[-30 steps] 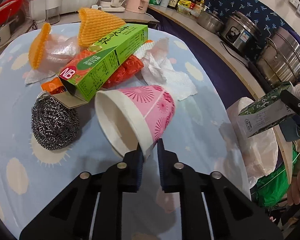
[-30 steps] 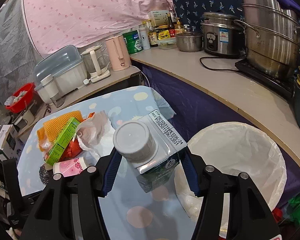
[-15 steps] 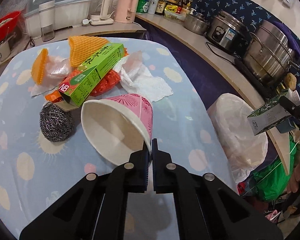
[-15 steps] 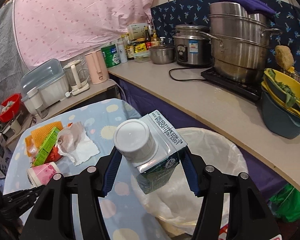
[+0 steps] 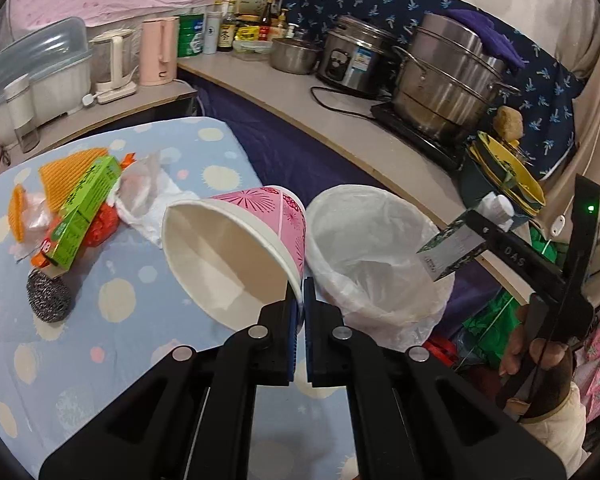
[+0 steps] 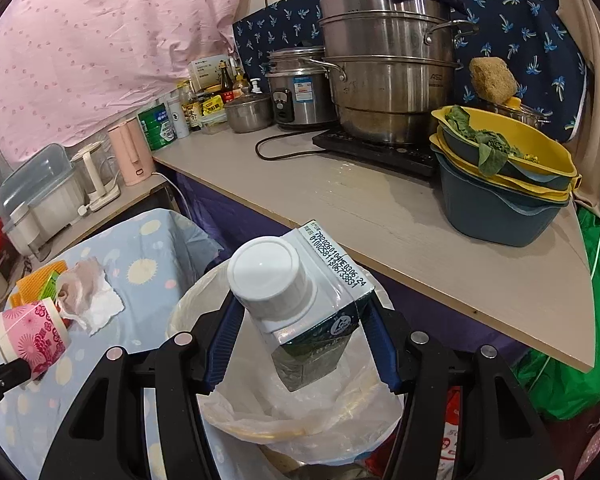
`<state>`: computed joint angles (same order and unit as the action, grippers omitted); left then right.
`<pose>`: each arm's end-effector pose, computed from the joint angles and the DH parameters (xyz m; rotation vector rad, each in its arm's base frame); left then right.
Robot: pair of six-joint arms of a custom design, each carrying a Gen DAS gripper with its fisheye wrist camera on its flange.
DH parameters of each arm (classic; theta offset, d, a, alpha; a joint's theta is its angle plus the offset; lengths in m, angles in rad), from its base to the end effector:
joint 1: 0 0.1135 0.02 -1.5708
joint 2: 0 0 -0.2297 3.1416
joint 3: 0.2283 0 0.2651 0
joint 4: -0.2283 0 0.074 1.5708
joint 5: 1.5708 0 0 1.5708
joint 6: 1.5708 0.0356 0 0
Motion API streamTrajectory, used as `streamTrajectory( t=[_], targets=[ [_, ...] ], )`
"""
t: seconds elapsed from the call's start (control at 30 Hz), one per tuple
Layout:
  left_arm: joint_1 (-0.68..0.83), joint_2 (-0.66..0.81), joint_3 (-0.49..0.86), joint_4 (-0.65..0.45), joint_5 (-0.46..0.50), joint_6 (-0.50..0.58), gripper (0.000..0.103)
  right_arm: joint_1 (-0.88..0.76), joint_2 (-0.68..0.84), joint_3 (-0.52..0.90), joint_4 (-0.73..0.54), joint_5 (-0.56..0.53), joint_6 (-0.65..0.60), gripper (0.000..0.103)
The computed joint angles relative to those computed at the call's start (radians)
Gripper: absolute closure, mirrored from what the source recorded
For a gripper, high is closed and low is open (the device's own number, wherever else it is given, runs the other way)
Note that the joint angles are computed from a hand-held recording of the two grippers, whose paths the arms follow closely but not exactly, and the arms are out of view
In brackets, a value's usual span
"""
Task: Collect trash
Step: 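Carry carton and cup over the bin and open both tools to drop them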
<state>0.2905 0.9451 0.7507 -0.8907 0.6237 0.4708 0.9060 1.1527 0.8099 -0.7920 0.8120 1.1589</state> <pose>0.1961 0.0369 0.2177 0.4111 2.3972 -0.5025 0.1633 0.1664 0.2038 0.4930 2.1903 -0.0675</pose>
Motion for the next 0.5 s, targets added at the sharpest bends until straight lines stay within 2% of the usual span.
streamTrajectory(
  t=[0.23, 0.37, 0.5],
  targets=[
    [-0.307, -0.042, -0.02, 0.109, -0.117, -0.192, 0.1, -0.099, -0.052, -0.094, 0.139, -0.095, -0.103, 0.047],
    [-0.469, 0.022, -0.024, 0.204, -0.209, -0.29, 0.1, -0.127, -0.092, -0.134, 0.18, -0.105, -0.132, 0.046],
    [-0.559, 0.105, -0.019, 0.275, -0.27, -0.347, 0.1, -0.138, -0.129, -0.142, 0.164, -0.105, -0.144, 0.045]
  ],
)
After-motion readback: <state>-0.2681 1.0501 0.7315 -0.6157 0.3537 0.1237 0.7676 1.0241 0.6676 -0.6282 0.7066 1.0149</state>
